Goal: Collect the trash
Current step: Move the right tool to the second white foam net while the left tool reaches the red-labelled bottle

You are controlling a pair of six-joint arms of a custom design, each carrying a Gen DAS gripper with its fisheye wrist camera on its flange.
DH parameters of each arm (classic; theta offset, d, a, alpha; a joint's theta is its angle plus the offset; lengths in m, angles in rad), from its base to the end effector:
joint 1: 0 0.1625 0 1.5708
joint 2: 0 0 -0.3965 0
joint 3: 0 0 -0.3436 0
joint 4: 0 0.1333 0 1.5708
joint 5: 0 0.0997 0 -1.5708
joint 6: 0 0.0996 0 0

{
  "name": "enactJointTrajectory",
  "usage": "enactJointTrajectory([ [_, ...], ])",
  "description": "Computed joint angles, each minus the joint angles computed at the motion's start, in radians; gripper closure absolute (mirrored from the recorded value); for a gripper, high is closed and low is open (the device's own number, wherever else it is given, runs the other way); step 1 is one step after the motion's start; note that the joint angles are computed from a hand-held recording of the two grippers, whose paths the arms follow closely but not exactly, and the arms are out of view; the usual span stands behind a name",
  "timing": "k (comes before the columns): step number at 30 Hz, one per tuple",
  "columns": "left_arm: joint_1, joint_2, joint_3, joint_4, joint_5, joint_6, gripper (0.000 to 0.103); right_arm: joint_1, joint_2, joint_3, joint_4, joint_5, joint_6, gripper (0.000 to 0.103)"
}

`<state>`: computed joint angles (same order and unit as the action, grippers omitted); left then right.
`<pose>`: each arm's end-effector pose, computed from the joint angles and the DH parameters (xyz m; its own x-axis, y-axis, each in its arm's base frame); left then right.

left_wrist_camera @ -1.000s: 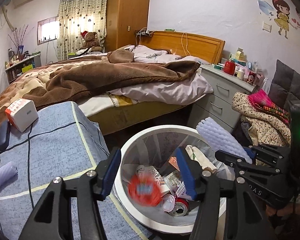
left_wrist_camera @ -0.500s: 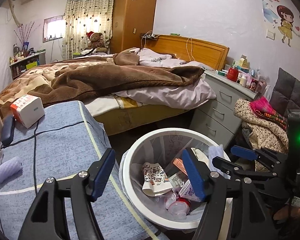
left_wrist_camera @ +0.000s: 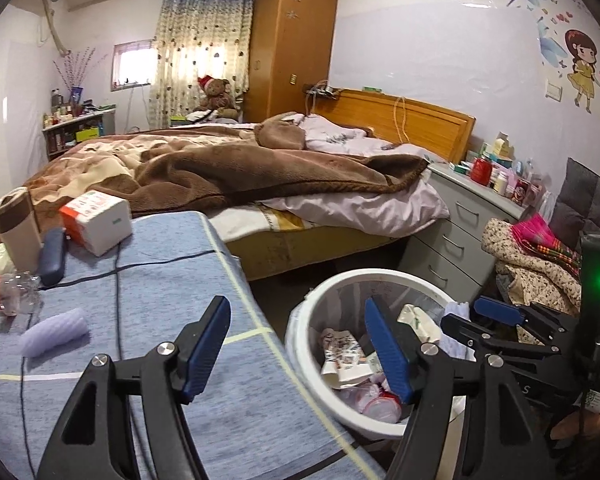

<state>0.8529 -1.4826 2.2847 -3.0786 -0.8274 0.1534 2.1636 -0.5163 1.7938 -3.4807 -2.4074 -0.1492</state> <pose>-0.1101 -0.4312 0.3193 -0.7568 0.2394 -0.6082 0.6237 0.5431 -0.5622 0.3643 -0.4346 0.0344 -0.7249 -0.1097 0.6800 -0.5647 0.6600 -0.4955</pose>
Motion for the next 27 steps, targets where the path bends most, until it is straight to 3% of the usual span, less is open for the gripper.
enactJointTrajectory([
  [13, 0.025, -0.165, 0.031, 0.019, 0.087, 0.032, 0.03, 0.042, 0.08, -0.091, 0.018, 0.089, -0.018, 0.043],
  [27, 0.148, -0.283, -0.021, 0.041, 0.148, 0.079, 0.029, 0.068, 0.192, -0.265, 0.171, 0.223, -0.119, 0.043],
])
